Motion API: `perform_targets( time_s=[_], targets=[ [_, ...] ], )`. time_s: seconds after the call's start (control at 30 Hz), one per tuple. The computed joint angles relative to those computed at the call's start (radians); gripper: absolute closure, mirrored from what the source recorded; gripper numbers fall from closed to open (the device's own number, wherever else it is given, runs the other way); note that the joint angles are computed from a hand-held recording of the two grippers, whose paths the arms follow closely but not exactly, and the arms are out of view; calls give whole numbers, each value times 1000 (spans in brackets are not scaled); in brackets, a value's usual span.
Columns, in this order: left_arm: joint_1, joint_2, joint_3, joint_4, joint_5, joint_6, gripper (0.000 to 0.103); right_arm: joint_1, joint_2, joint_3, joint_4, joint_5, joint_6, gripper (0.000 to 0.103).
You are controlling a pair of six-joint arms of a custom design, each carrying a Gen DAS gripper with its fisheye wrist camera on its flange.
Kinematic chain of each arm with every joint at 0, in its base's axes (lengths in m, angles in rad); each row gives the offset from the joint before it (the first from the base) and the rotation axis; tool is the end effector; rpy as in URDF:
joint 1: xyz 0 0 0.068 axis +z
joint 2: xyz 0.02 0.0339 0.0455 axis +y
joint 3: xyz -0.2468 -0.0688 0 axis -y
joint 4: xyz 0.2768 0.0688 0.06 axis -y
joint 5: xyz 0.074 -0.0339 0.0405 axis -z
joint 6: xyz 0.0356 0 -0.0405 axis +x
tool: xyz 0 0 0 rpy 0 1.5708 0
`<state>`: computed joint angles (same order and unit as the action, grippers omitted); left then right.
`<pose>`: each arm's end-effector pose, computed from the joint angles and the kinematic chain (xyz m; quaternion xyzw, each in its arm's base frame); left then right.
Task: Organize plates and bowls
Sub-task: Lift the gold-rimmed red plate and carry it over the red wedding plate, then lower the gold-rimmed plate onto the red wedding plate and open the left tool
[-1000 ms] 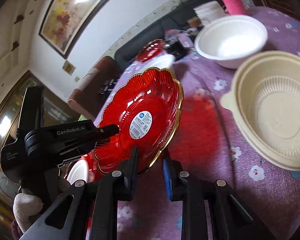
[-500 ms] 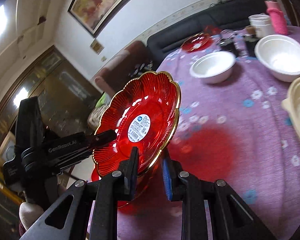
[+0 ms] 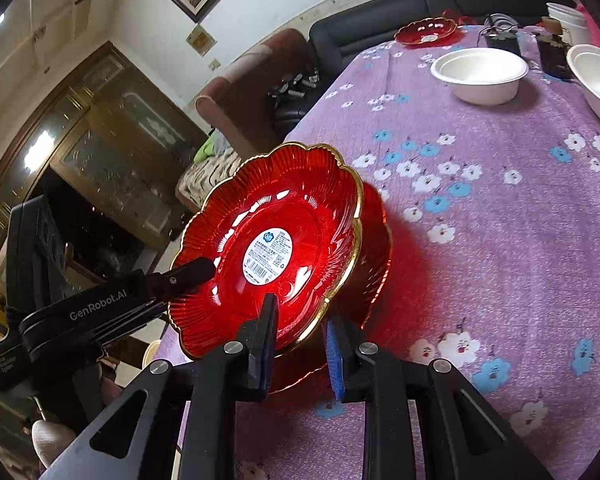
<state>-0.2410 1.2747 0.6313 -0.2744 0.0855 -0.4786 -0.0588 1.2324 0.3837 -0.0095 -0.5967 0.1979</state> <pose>0.2634 -0.0679 0.1446 -0.0985 0.9413 -0.1507 0.2857 0.2345 0.0062 0.1000 0.0130 0.9015 0.2980 0.3134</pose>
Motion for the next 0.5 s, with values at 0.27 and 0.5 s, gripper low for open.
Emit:
perform_targets(
  time_s=[0.27, 0.5],
  targets=[
    [49, -1, -38, 48, 39, -13, 52, 58, 38, 0, 53, 72, 21, 75],
    [71, -132, -100, 51, 45, -36, 41, 100, -55, -36, 54, 157, 4, 44]
  ],
)
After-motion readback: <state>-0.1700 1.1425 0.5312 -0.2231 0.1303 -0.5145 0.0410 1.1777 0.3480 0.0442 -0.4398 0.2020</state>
